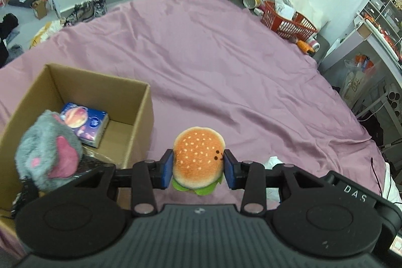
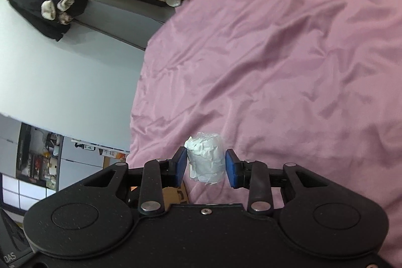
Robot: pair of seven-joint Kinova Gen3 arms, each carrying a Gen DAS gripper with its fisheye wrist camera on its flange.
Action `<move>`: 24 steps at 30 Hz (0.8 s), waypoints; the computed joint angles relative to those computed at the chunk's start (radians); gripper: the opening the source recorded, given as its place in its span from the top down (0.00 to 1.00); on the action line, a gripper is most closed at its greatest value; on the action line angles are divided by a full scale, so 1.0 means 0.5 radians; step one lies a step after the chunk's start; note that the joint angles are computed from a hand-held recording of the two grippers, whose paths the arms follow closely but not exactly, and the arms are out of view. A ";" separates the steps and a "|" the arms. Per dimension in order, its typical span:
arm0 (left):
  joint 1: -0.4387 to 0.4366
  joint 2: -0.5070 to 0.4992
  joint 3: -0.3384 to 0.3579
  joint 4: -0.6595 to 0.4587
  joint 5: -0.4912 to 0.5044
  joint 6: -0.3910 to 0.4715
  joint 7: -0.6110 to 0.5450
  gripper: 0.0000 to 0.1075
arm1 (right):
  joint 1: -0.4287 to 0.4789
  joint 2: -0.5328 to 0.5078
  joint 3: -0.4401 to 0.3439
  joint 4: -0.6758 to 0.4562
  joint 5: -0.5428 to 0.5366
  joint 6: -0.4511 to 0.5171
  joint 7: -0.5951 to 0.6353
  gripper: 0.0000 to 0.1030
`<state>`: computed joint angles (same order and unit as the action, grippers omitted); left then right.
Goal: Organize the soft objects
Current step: 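Carry the burger and white packet over the cardboard box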
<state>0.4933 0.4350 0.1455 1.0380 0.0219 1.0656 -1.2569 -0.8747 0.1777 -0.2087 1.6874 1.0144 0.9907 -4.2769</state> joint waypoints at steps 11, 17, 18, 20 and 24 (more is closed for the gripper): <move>-0.033 -0.202 -0.018 0.181 -0.075 -0.090 0.055 0.63 | -0.033 -0.025 -0.043 -0.034 0.101 0.019 0.092 0.68; -0.086 -0.274 -0.013 0.233 -0.090 -0.102 0.052 0.63 | -0.054 -0.011 -0.044 -0.083 0.109 0.010 0.177 0.68; -0.097 -0.283 -0.014 0.243 -0.088 -0.106 0.051 0.63 | -0.063 -0.008 -0.045 -0.100 0.117 0.023 0.203 0.68; -0.122 -0.298 -0.015 0.258 -0.081 -0.108 0.050 0.63 | -0.080 0.002 -0.044 -0.134 0.124 0.055 0.247 0.68; -0.170 -0.325 -0.011 0.296 -0.060 -0.122 0.026 0.63 | -0.105 0.019 -0.035 -0.176 0.138 0.085 0.301 0.68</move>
<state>0.4083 0.2724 0.1400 1.1858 -0.0079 1.0048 -1.2437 -0.9273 0.1870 -0.2262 1.5994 1.0833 1.0330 -4.1262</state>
